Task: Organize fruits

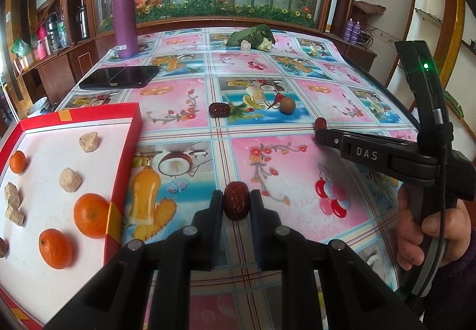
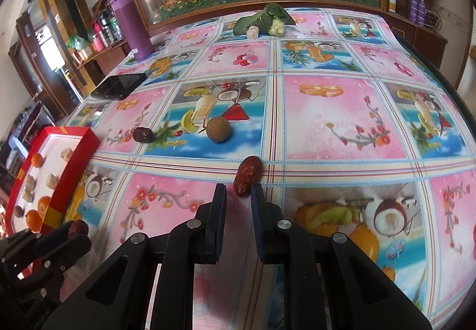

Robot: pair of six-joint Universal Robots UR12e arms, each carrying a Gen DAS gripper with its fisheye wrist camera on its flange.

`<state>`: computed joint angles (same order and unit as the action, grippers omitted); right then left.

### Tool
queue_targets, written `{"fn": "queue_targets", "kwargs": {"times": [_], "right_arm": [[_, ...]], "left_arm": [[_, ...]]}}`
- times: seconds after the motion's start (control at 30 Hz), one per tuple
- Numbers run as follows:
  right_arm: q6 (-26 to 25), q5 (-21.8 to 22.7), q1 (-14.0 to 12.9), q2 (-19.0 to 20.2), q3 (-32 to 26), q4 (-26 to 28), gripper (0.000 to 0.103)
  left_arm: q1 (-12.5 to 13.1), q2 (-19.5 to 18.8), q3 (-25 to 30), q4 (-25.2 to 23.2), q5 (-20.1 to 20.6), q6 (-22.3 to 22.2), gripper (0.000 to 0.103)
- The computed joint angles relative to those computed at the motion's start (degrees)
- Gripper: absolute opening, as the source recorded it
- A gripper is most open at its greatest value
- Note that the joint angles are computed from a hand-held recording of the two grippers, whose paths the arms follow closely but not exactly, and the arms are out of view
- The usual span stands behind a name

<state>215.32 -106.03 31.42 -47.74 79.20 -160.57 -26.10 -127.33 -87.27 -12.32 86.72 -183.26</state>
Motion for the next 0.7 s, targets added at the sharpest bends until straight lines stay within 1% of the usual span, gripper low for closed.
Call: {"fn": "queue_targets", "kwargs": {"times": [0.2, 0.47, 0.57, 0.63, 0.7], "right_arm": [[2.1, -0.9, 0.0, -0.1, 0.6, -1.8, 0.016], [3.6, -1.3, -0.3, -0.4, 1.4, -3.2, 0.016], [4.0, -1.2, -0.4, -0.4, 1.5, -3.3, 0.016], [3.6, -0.9, -0.4, -0.5, 1.6, -3.4, 0.016], [2.9, -0.9, -0.2, -0.5, 1.1, -1.8, 0.016]], "left_arm": [[0.2, 0.7, -1.3, 0.7, -1.1, -0.2, 0.020], [0.5, 2.1, -3.3, 3.0, -2.3, -0.4, 0.020], [0.6, 2.7, -4.0, 3.6, -2.8, -0.6, 0.020], [0.6, 3.0, -4.5, 4.0, -2.3, -0.5, 0.020], [0.8, 3.1, -4.8, 4.0, -1.9, -0.8, 0.020]]}}
